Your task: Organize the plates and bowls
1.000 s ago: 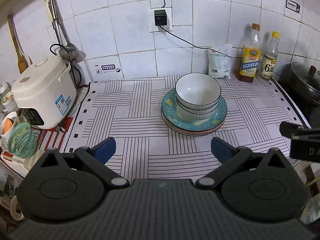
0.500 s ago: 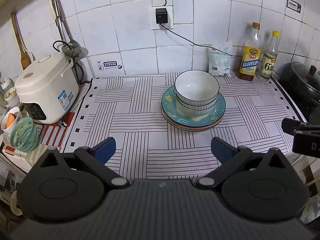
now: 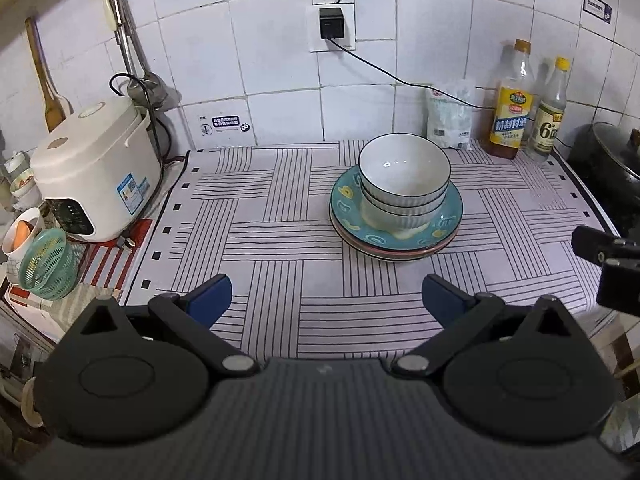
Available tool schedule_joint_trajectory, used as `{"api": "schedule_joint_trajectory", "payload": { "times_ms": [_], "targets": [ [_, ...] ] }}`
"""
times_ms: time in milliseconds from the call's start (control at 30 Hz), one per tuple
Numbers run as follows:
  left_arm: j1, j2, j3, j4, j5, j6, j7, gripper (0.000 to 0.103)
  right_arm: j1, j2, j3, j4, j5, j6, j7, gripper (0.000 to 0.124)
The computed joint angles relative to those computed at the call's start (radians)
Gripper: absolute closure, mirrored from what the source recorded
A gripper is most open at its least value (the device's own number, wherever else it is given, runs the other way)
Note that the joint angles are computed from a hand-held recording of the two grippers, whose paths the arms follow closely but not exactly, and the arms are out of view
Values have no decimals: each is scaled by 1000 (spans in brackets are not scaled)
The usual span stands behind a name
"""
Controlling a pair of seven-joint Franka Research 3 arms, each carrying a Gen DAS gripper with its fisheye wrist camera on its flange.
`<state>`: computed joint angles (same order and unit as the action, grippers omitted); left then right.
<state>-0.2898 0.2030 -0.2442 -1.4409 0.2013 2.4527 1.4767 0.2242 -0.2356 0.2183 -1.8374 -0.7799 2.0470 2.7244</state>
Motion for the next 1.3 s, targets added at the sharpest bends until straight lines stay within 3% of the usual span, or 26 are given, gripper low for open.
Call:
{"api": "schedule_joint_trajectory", "payload": {
  "times_ms": [367, 933, 1300],
  "targets": [
    [1, 4, 4, -3, 5, 15, 8, 0, 9, 15, 8, -6, -45, -15, 9, 23],
    [13, 2, -2, -7, -34, 17, 42, 0, 23, 23, -5, 1, -23, -26, 10, 23],
    [15, -10, 2, -32, -28, 60, 22, 0, 25, 26, -10, 2, -6, -24, 19, 23]
  ]
}}
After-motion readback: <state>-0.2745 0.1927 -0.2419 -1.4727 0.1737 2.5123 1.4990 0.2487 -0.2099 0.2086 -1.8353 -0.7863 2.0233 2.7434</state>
